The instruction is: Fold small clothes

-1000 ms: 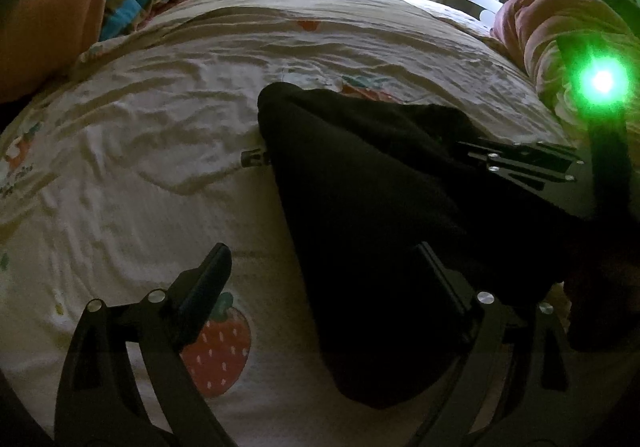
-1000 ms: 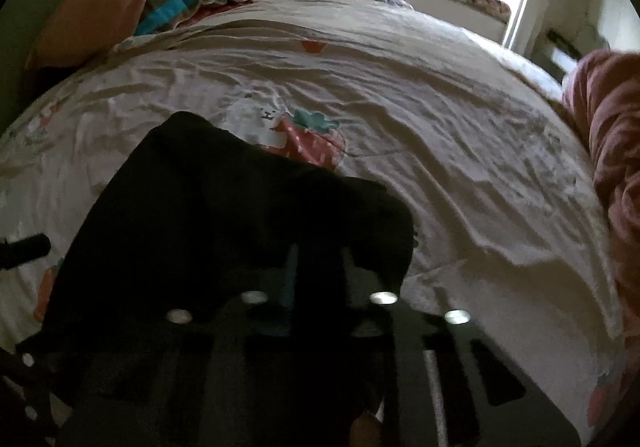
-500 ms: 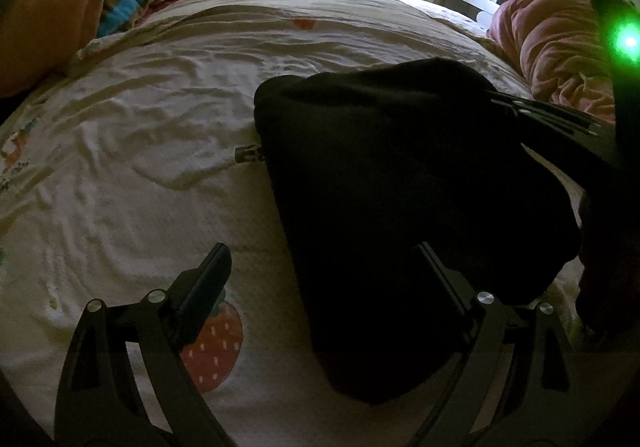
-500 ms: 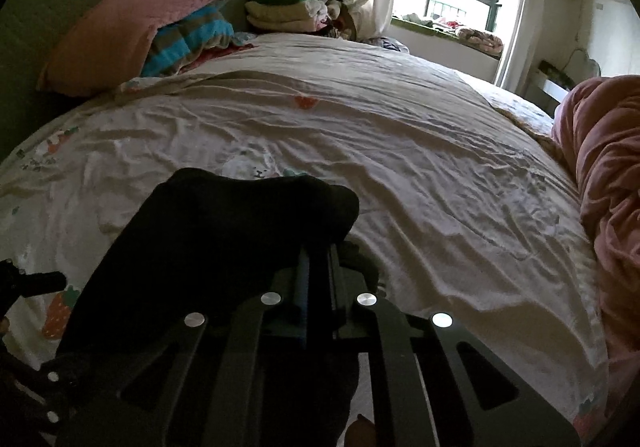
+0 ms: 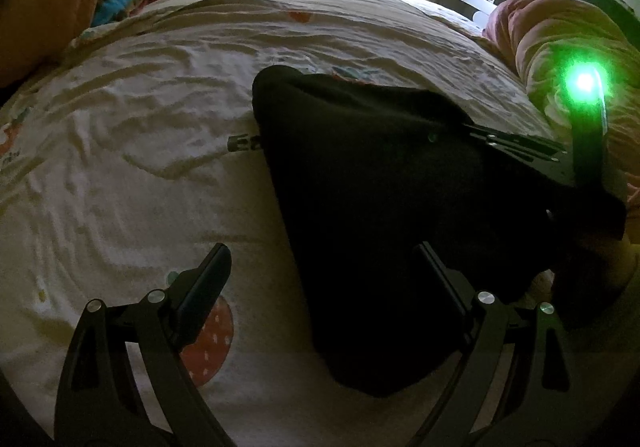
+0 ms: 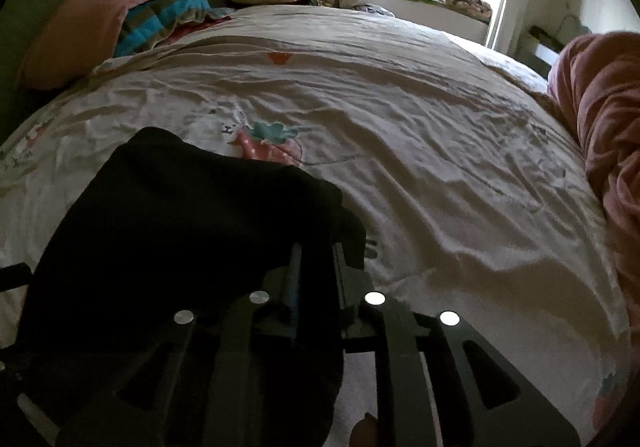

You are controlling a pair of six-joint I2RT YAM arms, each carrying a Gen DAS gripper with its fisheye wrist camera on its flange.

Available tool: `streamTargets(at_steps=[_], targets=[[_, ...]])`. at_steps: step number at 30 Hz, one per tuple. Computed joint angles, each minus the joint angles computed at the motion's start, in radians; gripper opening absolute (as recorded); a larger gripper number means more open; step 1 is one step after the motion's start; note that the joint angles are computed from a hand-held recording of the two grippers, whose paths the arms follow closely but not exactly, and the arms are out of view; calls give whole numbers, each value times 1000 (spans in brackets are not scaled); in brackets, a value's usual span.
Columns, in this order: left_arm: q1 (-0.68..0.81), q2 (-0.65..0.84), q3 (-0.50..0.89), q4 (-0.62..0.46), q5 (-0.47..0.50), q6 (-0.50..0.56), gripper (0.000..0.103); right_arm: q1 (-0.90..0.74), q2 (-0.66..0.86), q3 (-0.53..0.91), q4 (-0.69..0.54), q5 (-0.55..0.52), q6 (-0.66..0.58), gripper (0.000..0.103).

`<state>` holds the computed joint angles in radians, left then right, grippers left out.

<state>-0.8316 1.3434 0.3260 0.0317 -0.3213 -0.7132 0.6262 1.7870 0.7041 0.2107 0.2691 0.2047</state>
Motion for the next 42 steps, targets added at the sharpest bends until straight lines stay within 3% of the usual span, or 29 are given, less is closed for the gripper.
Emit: streamTargets(at_steps=[1,2,4,15,19,28,32,36,42], targets=[[2,-2,-4,1,3,-1,85,4,-6,-3,-5,6,1,17],[4,-5,-9,5,5,-1,85,11,-16,-8,-14,23,8,28],[4,-15,-18,2,5,-7,85,14,-47,-22,-34,46,26,36],[-12,-217,-44,-140,-20,-52,85,-6,-451,-238,-115,-52,64,42],[-57,-221,-14,-170,-46,-68,85,39,-547,-283,-173,-94,77,42],[-73,-78,-16,-77,-1,-88,85,206,-488,-327,-149,-66,142,41],[-64,-88,-54,-34,24,-98,86,195,-414,-334,-136,-42,169,33],[-85,-76,-59,-23,13,-107,86,162,-401,-376,-75,-84,189,34],[-92,-84,-57,-38,1,-110,86,201,-440,-396,-78,-32,218,36]])
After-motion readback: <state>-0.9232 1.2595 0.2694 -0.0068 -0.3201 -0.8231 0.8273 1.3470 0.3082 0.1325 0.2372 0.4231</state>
